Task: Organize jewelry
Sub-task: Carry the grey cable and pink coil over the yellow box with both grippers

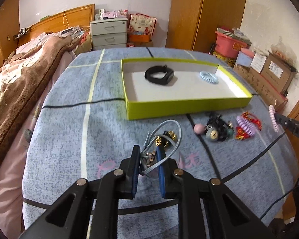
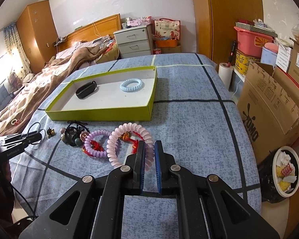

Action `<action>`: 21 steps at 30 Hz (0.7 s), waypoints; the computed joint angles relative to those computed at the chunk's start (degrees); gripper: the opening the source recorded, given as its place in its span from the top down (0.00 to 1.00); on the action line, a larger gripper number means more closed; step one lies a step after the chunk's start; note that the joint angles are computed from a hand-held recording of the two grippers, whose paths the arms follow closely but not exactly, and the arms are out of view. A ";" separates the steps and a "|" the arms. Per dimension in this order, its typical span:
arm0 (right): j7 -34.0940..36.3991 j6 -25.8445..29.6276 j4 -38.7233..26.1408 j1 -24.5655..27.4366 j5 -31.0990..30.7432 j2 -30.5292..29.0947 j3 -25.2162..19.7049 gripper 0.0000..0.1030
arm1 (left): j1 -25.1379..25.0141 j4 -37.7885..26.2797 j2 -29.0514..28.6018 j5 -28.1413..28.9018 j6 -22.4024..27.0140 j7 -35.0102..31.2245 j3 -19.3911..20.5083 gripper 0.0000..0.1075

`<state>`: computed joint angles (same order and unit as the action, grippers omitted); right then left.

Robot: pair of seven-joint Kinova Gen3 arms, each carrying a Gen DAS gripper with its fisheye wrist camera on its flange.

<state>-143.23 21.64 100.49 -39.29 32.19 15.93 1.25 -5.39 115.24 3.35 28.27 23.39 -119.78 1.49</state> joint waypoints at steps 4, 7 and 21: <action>0.73 -0.02 -0.81 0.19 -0.07 0.04 -0.36 0.91 | -0.39 -1.06 -0.07 2.12 0.89 -1.67 0.05 0.84; 2.24 0.52 -2.22 0.55 -0.61 0.48 -0.87 0.91 | -0.83 -2.54 0.23 4.27 1.90 -3.30 0.03 0.84; 25.04 5.77 -20.22 7.04 -15.45 9.49 -6.33 0.91 | -1.30 -13.27 6.61 3.36 4.04 -1.53 2.37 0.84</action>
